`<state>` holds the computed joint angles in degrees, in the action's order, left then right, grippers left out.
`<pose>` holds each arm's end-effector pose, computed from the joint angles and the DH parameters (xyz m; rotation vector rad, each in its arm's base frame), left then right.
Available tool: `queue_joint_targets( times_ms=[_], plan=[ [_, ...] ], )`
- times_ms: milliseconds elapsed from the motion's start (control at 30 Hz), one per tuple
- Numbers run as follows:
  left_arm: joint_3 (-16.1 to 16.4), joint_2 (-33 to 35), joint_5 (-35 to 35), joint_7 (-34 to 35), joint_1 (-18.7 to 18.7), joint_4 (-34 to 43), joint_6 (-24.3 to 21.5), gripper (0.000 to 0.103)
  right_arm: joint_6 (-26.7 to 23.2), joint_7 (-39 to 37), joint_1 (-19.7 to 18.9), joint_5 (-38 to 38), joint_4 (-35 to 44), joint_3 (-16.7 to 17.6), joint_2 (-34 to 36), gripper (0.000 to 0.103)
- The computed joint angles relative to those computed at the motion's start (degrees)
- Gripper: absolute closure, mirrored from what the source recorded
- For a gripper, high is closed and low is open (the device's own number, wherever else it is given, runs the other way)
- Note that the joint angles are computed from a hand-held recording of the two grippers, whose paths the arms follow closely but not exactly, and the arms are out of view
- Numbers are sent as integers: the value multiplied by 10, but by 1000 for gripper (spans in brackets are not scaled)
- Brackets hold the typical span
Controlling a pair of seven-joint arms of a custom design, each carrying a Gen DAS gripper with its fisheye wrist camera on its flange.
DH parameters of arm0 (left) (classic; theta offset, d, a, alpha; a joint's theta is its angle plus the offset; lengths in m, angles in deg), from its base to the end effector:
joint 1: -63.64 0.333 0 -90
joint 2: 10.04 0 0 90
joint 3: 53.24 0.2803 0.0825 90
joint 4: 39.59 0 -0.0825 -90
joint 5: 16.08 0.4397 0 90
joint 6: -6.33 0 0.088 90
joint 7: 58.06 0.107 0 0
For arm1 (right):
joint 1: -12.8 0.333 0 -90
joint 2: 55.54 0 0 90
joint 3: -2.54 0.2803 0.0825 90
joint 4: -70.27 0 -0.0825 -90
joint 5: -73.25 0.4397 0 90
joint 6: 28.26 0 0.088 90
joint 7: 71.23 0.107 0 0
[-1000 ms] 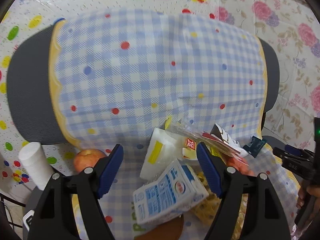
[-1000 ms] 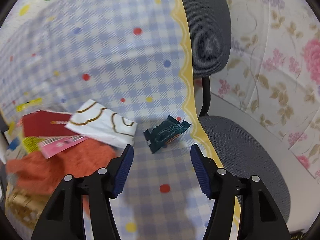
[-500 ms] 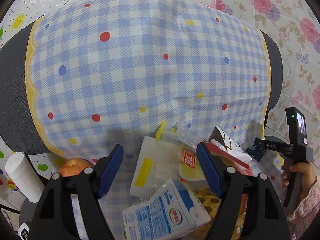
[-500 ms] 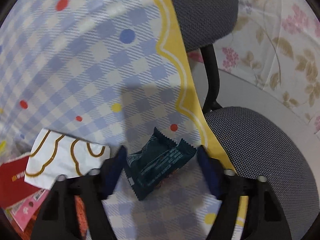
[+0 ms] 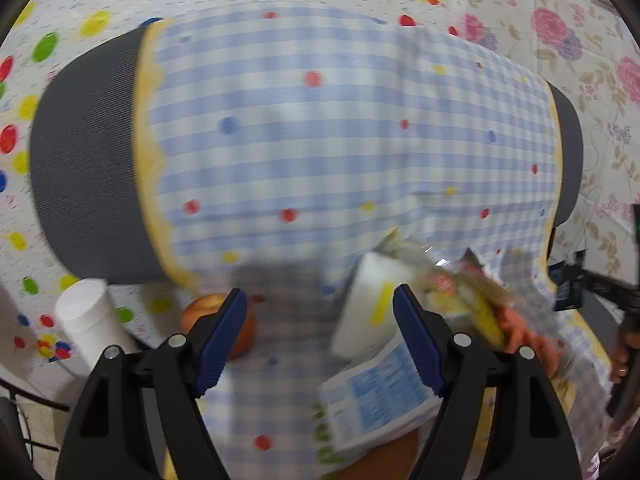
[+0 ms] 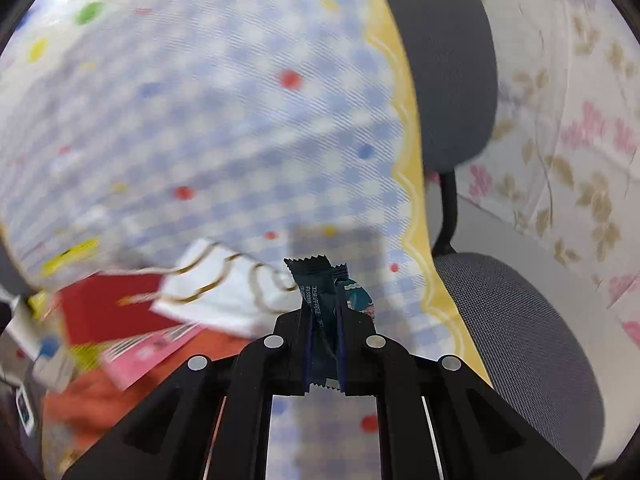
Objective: Collect trash
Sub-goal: 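Grasp the red snack box with the left tool while the right tool holds the teal wrapper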
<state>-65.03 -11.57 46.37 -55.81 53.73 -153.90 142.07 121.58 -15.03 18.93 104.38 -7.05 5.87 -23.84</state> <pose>0.5960 -0.2268 0.4625 -1.9213 1.1651 -0.6069 0.7881 0.1094 0.4365 -1.9378 1.3396 -0.4167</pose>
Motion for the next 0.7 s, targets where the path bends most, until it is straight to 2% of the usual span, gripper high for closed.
queue_joint_targets(
  times_ms=[100,333,500,700],
  plan=[
    [-1,-33,-16,1,2,-42,7,30,17,-56,-14,38,-73,23,-61,93],
    [-9,-44,-29,12,9,-67,51,30,43,-142,-5,99,-167,26,-144,93],
    [-11,-25,-19,19,8,-41,77,30,54,-183,3,132,-201,19,-175,93],
    [-8,36,1,51,-7,45,96,30,56,-204,5,156,-207,11,-184,92]
  ],
)
